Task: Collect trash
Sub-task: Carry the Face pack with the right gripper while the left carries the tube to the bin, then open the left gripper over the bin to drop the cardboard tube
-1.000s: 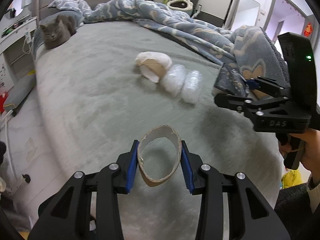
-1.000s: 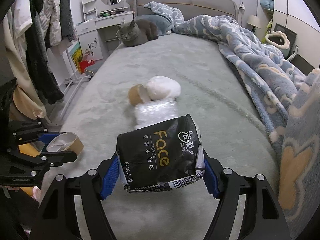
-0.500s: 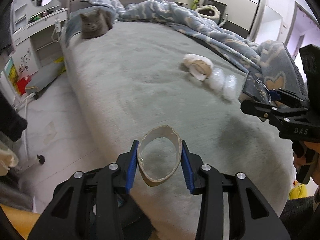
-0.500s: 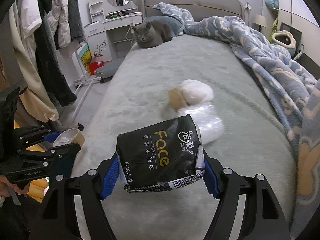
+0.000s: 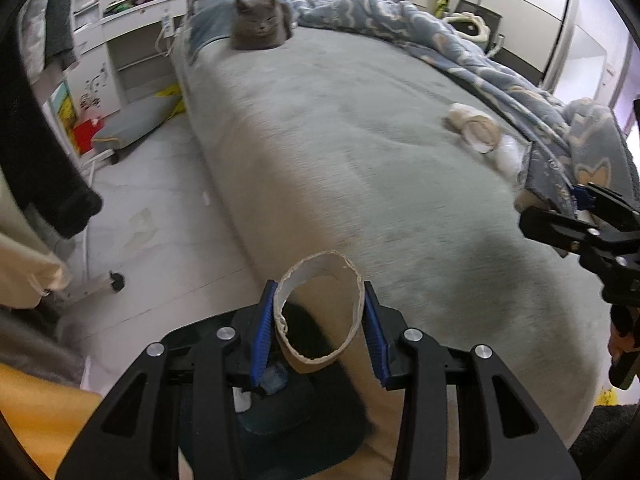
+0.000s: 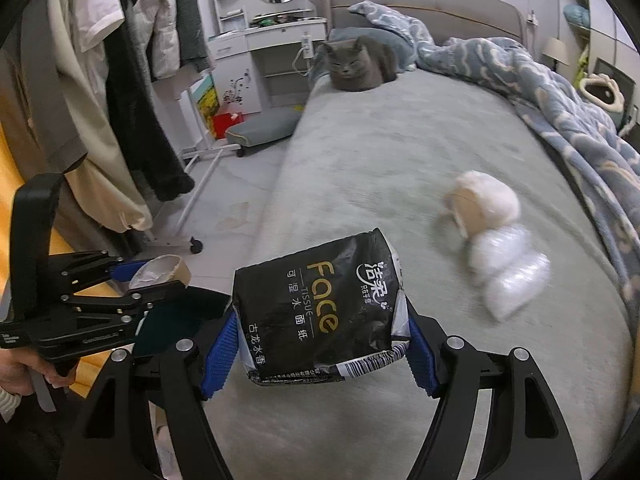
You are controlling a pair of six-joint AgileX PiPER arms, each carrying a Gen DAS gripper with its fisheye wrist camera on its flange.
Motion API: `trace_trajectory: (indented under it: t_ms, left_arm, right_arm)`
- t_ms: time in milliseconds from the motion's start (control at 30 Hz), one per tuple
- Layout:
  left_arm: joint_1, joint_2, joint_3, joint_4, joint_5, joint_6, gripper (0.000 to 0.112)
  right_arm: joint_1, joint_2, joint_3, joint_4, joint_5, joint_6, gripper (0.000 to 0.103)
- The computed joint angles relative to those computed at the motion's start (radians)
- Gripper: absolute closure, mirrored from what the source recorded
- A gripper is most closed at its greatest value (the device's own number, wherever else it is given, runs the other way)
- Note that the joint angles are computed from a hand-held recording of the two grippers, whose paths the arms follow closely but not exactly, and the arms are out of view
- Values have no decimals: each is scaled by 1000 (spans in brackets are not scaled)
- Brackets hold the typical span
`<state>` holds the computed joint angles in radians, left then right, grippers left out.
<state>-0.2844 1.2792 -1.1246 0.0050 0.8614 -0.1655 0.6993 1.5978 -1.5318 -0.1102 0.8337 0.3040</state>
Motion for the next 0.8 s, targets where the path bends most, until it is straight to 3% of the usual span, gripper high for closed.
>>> trace_trajectory:
  t_ms: [800]
  left_arm:
    - [476, 58, 115, -290, 181, 405, 68]
  right_arm:
    - [185, 332, -429, 23, 151, 3, 30]
